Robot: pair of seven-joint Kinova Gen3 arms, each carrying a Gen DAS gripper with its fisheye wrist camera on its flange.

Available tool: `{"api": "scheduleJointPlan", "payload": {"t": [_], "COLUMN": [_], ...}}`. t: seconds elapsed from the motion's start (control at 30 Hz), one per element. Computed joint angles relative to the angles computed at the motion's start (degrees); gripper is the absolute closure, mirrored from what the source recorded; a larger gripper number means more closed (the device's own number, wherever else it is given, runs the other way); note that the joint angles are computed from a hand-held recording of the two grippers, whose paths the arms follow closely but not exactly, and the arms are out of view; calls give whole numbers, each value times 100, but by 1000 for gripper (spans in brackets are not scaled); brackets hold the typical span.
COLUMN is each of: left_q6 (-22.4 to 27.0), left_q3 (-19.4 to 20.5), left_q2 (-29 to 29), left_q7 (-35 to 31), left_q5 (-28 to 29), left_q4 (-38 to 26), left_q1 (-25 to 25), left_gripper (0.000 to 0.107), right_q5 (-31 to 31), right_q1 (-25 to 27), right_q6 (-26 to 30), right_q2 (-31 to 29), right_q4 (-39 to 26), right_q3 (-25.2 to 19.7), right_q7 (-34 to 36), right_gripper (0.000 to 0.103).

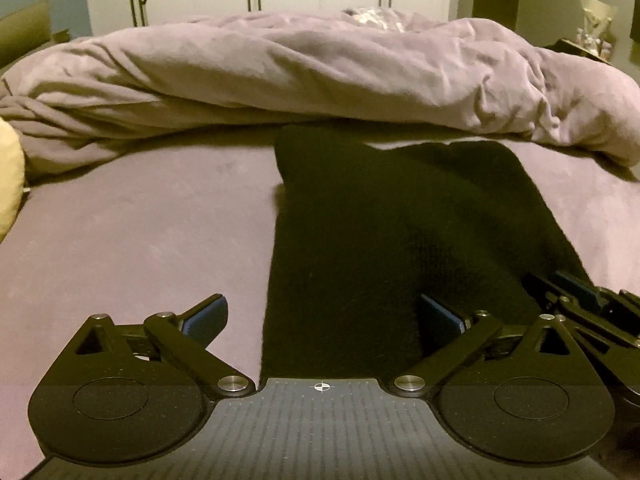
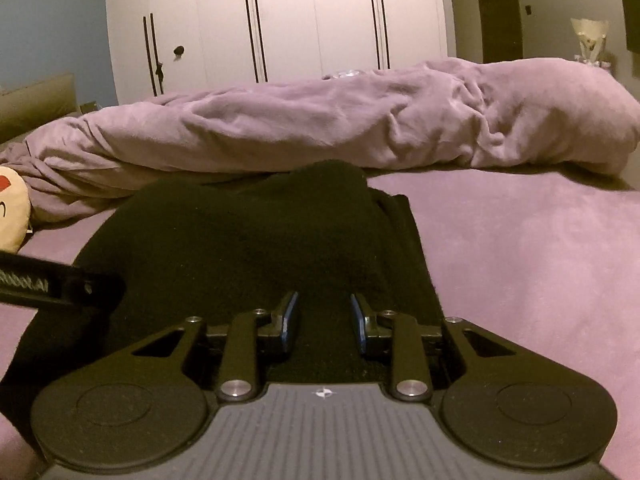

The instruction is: Fold small clothes

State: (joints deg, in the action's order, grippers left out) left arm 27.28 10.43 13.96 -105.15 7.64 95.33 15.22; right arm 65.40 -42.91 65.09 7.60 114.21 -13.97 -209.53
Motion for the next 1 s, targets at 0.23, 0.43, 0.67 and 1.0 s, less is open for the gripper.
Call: {"api": "scheduleJointPlan", "payload": {"t": [0.23,0.43,0.67,1.0], "left_q6": [3,2,905,2356], "left_q3": [44,-158,504,841], "left_q2": [40,132,318,867], "left_q7": [-194,-348,-1320,-2726], "left_q5": [140,420,1867,3500], "left_q4": [31,29,-265,-656], "left_q1": [-94,45,-1178,-2268], "left_gripper": [4,4,4,5], "right_q5": [388,543,484,186], "right_q1": [969,1626,538,-883], "right_q6": [220,32,-729,-2255], "right_q2": [205,165,-456,-1983], "right_q4": [136,283,629,1619], "right_q3": [-1162,-1740,-341,1799], "right_q7": [-420,-636,-783,-1283], "right_gripper": [77,77,72,10]}}
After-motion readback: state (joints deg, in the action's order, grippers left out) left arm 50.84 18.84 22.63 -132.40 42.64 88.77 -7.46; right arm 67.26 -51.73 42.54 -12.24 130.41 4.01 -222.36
